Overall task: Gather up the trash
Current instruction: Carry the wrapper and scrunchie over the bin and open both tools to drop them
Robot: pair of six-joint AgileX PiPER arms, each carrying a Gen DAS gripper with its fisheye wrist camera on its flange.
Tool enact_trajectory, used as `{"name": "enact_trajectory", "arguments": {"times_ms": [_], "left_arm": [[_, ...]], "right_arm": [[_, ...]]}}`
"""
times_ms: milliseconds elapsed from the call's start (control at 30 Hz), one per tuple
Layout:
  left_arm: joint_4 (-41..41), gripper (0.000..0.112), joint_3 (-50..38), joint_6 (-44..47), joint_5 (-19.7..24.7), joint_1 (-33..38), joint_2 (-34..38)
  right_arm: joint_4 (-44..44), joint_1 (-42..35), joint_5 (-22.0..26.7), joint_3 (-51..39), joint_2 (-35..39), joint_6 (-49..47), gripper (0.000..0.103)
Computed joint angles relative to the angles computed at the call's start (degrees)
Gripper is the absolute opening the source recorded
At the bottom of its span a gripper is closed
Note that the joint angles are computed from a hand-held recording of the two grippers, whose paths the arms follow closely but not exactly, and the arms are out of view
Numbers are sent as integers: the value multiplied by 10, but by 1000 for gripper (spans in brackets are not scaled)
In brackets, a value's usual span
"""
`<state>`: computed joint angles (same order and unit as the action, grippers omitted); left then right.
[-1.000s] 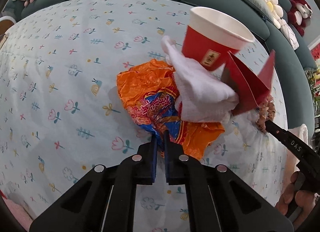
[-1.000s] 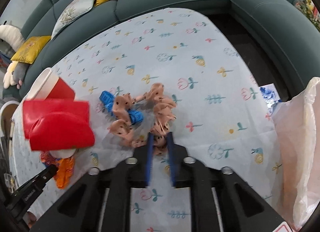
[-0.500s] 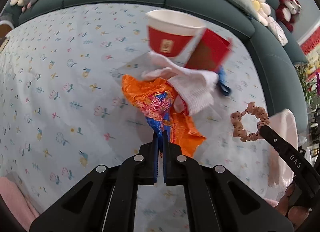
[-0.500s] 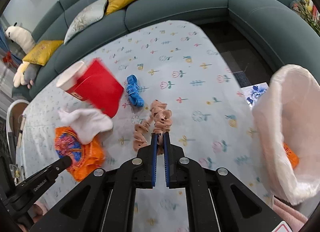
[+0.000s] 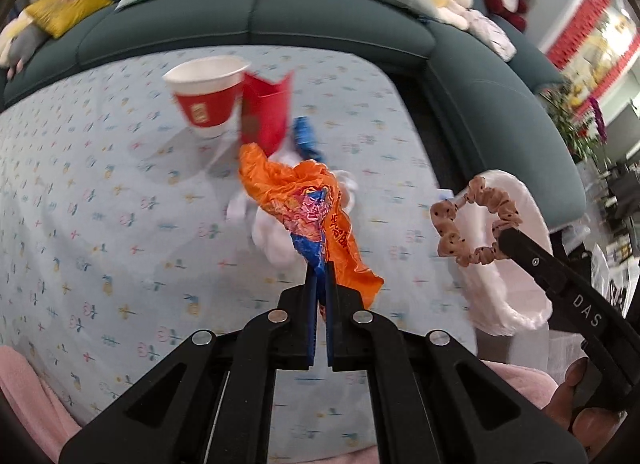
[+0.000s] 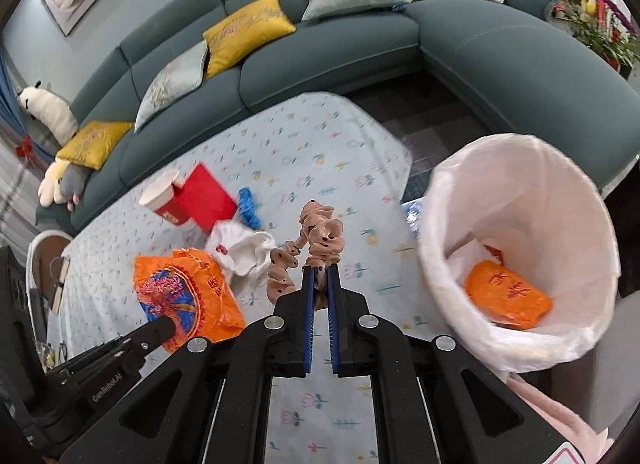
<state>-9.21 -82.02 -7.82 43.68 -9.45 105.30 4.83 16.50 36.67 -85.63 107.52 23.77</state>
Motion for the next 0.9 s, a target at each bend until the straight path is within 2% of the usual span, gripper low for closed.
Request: {"name": "enact_trajectory", "arguments": {"times_ms": [400,900], "left_arm": [[45,3,-102,-51,29,-115,22],[78,3,-267,-73,92,-184,110]], "right_arm": [[21,-99,-25,96,-102,-47,6],[81,-195,-37,146,-130,-125,6]]}}
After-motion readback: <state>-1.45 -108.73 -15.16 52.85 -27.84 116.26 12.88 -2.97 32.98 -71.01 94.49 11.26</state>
